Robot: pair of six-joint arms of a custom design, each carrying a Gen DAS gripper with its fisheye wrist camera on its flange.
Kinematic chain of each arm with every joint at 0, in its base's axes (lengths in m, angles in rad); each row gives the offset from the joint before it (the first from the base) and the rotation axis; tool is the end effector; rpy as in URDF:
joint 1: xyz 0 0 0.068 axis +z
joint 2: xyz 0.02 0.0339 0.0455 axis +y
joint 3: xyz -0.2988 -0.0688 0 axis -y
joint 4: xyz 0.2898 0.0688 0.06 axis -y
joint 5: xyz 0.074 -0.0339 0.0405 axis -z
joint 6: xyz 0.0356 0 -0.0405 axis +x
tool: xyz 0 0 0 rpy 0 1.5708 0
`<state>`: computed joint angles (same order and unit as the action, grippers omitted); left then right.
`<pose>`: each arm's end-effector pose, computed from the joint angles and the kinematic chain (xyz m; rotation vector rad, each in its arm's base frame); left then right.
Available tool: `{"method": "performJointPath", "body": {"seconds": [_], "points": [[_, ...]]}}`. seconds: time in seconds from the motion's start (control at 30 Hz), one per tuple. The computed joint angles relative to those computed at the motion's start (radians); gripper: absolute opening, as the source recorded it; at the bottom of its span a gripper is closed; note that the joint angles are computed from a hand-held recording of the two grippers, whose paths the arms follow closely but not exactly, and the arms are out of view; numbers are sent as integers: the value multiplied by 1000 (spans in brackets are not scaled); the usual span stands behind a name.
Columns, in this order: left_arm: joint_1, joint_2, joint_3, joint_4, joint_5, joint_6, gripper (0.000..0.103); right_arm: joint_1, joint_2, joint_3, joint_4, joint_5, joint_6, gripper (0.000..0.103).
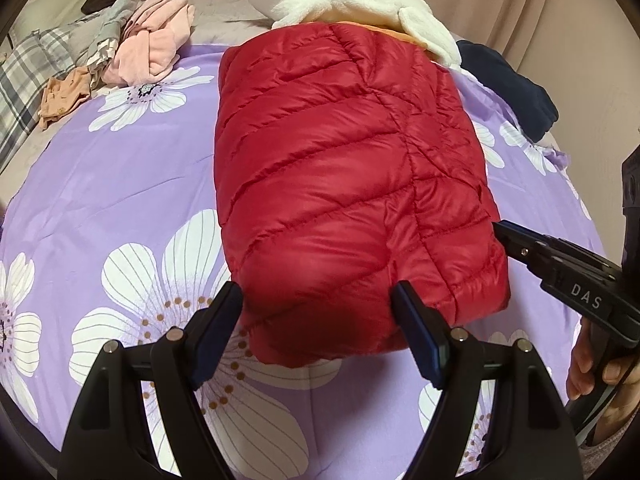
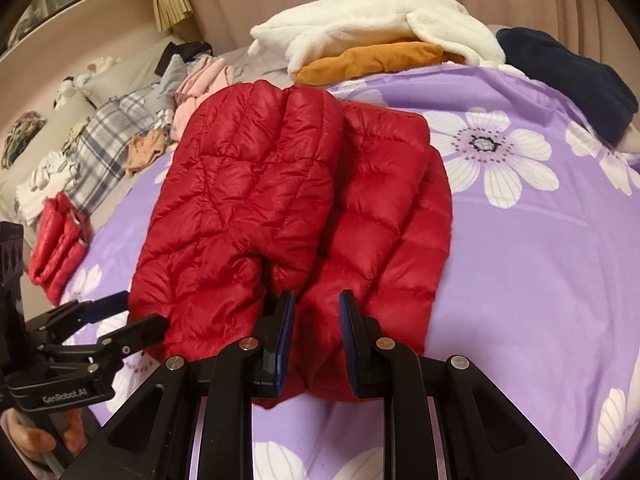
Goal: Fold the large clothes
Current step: 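Open both tools and lift them away from the folded jacket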
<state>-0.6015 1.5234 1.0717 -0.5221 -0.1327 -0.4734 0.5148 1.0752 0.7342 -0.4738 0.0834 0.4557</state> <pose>0.2947 -0.1966 0.2491 0.1112 2.5493 -0.2563 0.2157 0.1186 0.2563 -0.0313 2.4121 0.3577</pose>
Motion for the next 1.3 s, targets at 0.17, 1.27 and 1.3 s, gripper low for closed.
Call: {"method": "performJointPath", "body": {"seconds": [0.17,1.27,1.3], "points": [[2,1,-4,0,4,-2,77,28,-88,-39,68,-22,22,23],[-208,-260,62,-317,-285,-80,103,352,-233,111,-305,356,159,99],[-219,-264,67,-323,-294,-87,103,355,-237,114,-312,365,165,100]]}}
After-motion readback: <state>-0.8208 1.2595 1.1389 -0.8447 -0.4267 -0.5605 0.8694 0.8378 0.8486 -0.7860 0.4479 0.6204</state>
